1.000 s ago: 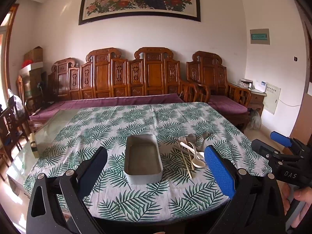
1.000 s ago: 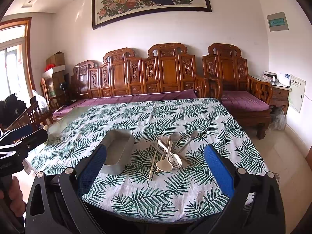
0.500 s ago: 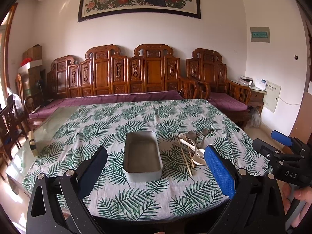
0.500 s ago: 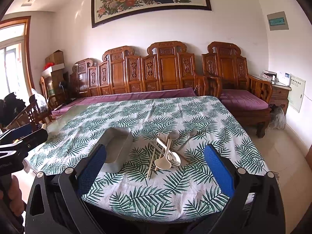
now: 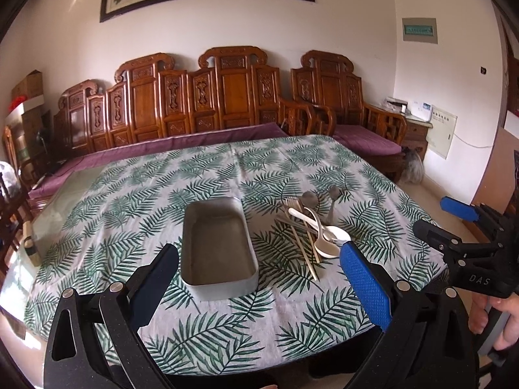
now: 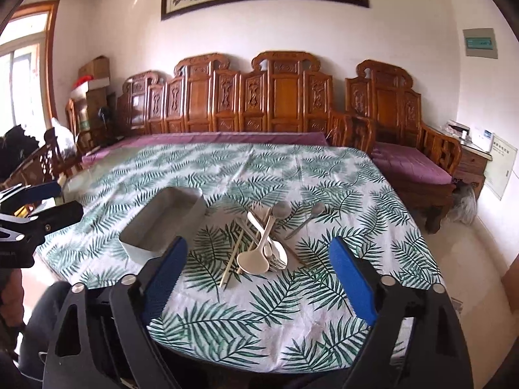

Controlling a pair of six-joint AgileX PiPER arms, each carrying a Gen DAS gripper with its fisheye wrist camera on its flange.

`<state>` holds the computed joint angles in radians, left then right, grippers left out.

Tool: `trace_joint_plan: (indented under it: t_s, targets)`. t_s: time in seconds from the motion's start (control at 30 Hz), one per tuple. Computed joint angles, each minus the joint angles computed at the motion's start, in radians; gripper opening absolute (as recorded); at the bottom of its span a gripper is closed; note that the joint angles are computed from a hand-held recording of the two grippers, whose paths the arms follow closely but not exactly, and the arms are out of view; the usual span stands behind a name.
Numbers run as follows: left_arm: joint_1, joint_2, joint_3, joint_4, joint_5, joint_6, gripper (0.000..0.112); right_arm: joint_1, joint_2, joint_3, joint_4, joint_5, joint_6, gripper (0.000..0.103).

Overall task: Organize utensils
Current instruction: 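Reach the right tool into the utensil pile and close on a white plastic utensil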

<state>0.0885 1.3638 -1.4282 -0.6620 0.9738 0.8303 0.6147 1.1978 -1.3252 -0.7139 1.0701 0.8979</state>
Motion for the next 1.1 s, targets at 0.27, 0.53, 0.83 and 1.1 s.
trace_joint_plan:
  t_s: [0.27,0.53,0.83,1.1]
  targets:
    - [-0.097,0.102,-0.051,0.038,-0.016,-0.032,0.096,-0.253,0.075,-0.007,0.233,-0.140,-0.276,0.073]
    - [-0.216,0.233,-0.112,0.109,-0.047,-0.083,0.096,-0.503,0.197,-0.028,0.549,-0.288,-0.636,0.056]
    - [-0.285,0.309,-0.102,0.216,-0.118,-0.127,0.086,-0.649,0.451,-0.142,0.809,-0.251,-0.877,0.030]
    - [-0.317,0.371,-0.145,0.272,-0.123,-0.152,0.078,-0.612,0.627,-0.337,0.780,-0.131,-0.905,0.028]
